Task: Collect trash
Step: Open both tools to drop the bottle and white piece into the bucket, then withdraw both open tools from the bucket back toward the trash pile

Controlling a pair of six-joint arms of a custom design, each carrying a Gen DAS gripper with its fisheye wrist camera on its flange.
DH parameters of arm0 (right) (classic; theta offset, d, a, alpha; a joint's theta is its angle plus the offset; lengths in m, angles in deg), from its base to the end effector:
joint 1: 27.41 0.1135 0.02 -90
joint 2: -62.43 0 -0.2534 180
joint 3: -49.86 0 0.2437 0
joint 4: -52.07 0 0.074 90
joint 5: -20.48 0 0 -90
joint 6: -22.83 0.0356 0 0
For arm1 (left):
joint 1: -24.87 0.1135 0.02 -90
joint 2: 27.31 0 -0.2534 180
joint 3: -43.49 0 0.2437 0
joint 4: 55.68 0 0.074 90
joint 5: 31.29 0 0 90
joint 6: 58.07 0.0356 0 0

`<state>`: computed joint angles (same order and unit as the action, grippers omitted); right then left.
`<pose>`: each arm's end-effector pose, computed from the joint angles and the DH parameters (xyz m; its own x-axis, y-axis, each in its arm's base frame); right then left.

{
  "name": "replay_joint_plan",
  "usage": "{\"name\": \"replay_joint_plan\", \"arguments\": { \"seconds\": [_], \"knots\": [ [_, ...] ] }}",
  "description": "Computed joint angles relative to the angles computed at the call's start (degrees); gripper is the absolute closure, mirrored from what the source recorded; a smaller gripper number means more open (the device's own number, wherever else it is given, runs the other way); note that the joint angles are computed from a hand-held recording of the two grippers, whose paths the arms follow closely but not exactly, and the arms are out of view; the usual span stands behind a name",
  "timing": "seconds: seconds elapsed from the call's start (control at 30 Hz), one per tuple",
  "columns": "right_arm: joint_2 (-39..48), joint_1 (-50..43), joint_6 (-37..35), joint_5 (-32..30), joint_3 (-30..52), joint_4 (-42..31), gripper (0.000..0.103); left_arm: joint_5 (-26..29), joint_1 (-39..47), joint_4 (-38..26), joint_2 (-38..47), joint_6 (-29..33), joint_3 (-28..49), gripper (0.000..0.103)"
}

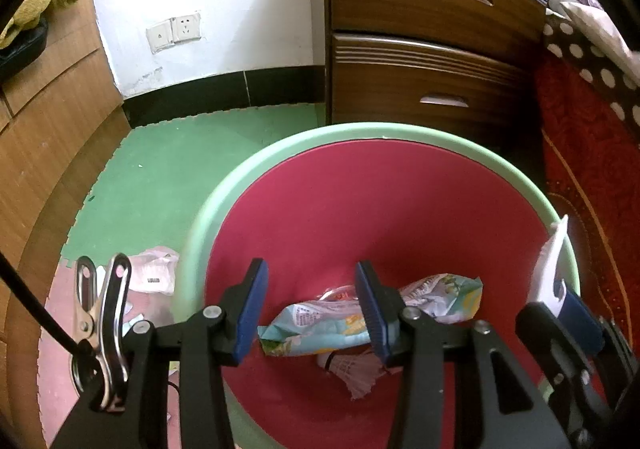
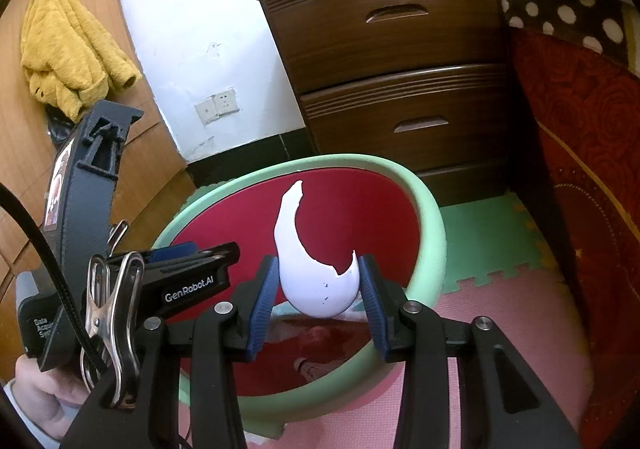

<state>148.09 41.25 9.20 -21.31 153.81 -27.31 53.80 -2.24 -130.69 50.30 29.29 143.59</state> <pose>0.1264 0.2506 0.3571 -0.5508 0.3698 -0.7482 0.1942 0.9287 0.3160 0.2305 -0.1146 0.3673 -0.7244 0.3193 -0.6110 0.3747 0.9263 0.0398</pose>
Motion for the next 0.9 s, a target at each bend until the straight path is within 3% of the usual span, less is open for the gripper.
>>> {"name": "replay_joint_plan", "arguments": {
  "seconds": [0.13, 0.3, 0.4, 0.9],
  "knots": [
    [-1.0, -0.3, -1.3, -0.6, -1.8, 2.8, 0.06, 0.7, 0.7, -0.7, -0.3, -0.1, 0.6, 0.056],
    [-3.7, -0.2, -3.4, -0.6, -5.7, 9.2, 0.047, 1.7, 1.7, -1.6, -0.9, 0.2, 1.2, 0.056],
    [-5.0, -0.2, -4.1, -0.7, -7.5, 12.1, 0.045, 2.5, 2.5, -2.5, -1.5, 0.6, 1.5, 0.056],
    [-2.5, 3.2, -4.3, 4.4, -3.7, 9.6, 0.045, 10.5, 12.8, -7.9, -6.1, 6.1, 6.0, 0.056]
  ]
}}
